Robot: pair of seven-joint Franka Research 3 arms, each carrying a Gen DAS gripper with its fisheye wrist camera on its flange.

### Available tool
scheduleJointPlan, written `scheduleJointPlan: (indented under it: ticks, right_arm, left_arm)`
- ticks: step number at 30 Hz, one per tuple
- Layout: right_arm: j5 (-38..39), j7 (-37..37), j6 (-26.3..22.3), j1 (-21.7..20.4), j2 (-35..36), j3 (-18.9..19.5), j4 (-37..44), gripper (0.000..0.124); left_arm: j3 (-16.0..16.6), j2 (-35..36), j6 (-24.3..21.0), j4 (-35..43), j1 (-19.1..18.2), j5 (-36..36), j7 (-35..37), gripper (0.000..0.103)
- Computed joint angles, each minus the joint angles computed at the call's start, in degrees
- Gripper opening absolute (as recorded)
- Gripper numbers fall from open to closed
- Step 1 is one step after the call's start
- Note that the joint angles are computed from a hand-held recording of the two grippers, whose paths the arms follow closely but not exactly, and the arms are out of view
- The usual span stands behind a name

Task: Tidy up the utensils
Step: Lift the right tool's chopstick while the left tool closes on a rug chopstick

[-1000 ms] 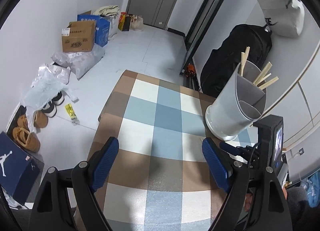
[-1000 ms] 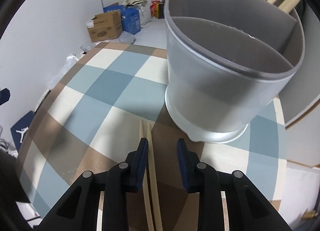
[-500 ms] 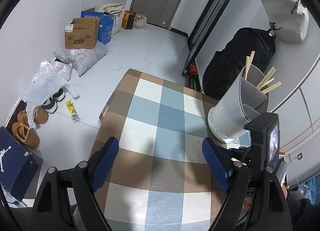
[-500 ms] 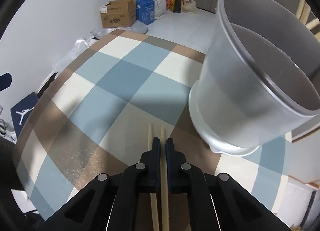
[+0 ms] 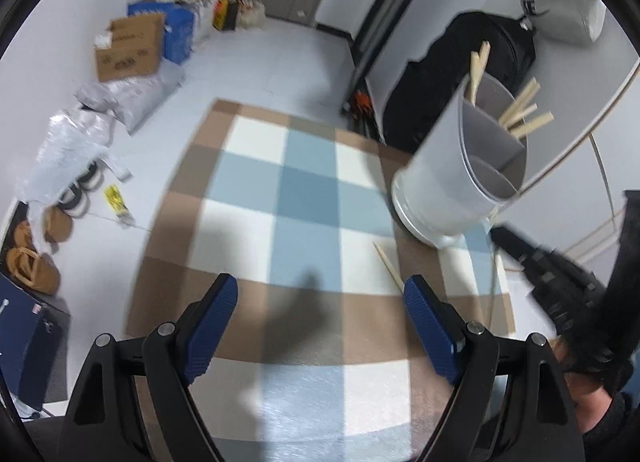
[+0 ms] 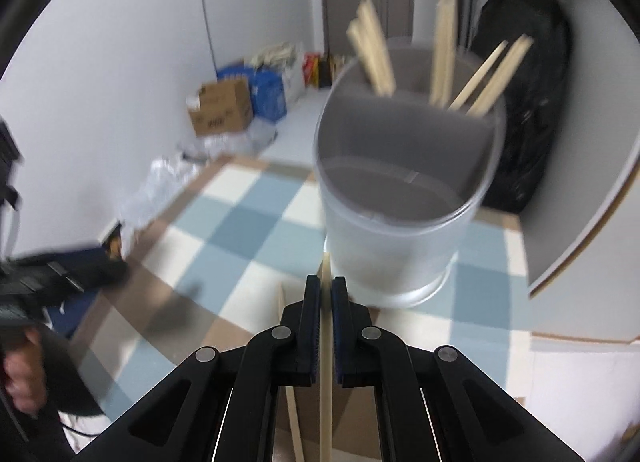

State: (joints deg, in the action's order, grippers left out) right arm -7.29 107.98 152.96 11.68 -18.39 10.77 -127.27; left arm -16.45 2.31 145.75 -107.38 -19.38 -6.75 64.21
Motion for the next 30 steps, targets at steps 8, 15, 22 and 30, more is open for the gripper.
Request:
scheduleJointPlan:
  ticks: [8, 15, 22, 30]
  right_arm:
    - [4.11, -0.29, 10.25, -1.1, -4.67, -1.31, -4.41, 0.004]
    - [12.62, -2.8, 17.0, -1.2, -8.67, -3.34, -8.9, 0.005]
    - [18.1, -4.47, 22.28, -2.5, -11.21, -3.72, -11.05, 0.005]
    - [20.61, -6.2, 25.32, -3.46, -12.58, -2.98, -12.39, 0.005]
  left_arm:
    - [-1.41, 5.41, -8.15, 8.2, -1.63, -0.43, 0.34, 0.082]
    - [-1.84, 13.2, -16.89, 19.45, -3.58, 2.33, -6.76, 0.073]
    - [-0.89, 19.62, -26.42, 29.97, -6.82, 8.61, -13.47, 0.06]
    - [0.95, 28.73, -41.05, 45.04, -13.06, 16.92, -19.86, 0.03]
